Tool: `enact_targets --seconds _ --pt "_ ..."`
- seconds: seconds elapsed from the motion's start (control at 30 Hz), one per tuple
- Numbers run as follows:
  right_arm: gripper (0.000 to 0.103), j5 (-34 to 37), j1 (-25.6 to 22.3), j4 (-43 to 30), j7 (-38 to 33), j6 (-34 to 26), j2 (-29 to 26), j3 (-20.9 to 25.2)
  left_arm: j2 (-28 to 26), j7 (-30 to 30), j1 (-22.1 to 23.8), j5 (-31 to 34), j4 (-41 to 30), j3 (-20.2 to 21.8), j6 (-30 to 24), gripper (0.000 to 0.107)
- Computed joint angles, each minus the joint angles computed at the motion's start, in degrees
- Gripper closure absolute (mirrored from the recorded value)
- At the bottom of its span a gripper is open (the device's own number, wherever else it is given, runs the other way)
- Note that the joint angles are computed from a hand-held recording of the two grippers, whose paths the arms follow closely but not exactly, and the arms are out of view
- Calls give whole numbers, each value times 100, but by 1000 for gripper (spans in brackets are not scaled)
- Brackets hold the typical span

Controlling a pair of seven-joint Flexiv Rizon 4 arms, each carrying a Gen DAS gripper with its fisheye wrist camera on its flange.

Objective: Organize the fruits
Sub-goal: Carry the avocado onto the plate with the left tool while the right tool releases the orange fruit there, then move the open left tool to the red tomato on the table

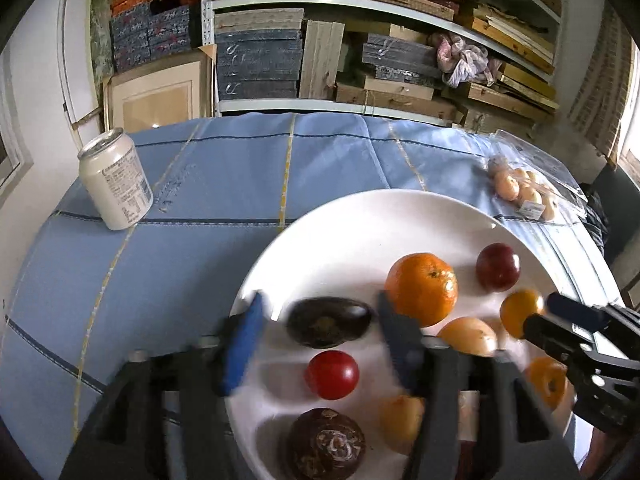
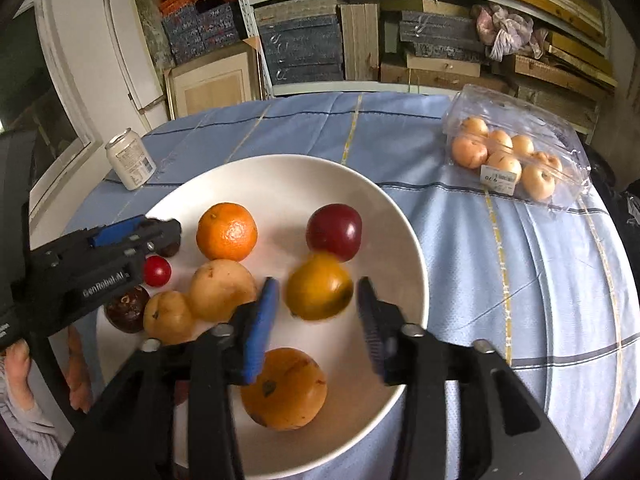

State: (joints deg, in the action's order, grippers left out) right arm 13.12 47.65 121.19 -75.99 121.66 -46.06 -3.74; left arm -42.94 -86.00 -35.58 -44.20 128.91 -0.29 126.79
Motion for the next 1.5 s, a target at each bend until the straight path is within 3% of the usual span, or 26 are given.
enact_targets --seconds 0.17,0.33,0.43,0.5,0.7,0.83,0.87,1.0,1.07,1.23,1.4,1.43,1.5 --pt "43 156 -186 448 15 580 374 318 375 -170 -181 -192 501 -22 387 35" --pt "24 647 -273 1314 93 1772 682 888 1012 -748 -441 -439 1478 -296 1116 31" --pt "18 781 -409 1799 404 2877 372 1362 1018 -915 -1123 -1286 1993 -609 1737 24" --pt "16 704 -648 2054 785 3769 -167 1783 853 -982 -1425 -1684 2128 -850 1980 23" --pt "16 680 -790 2400 1591 4768 -1032 2008 258 -1521 -1942 -1720 2203 -1245 2426 23" --pt "16 707 -756 2435 1831 4945 -1189 1899 183 -1349 -2272 -2068 2022 -1282 3023 19" --pt "16 727 -726 2429 1852 4937 -1201 1865 186 -1106 -2306 -2282 1877 -1361 3011 14" --pt "16 761 -617 2388 1859 4754 -1187 1742 -27 99 -2225 -2965 1140 -1608 2807 14" --pt "15 698 -624 2380 1866 4651 -1164 1709 -145 427 -2150 -3146 938 -1699 2788 13" --pt "13 632 -621 2380 1871 4636 -1157 1705 -217 268 -1949 -2964 1012 -1722 2868 7" --pt "13 588 -642 2395 1889 4621 -1164 1711 -234 189 -1872 -3417 1293 -1870 2705 7" --pt "13 566 -648 2402 1895 4613 -1159 1716 -170 17 -1810 -3321 1449 -1859 2580 7" --pt "13 569 -619 2404 1880 4602 -1145 1716 -30 -1016 -1574 -2473 2001 -1666 2499 7"
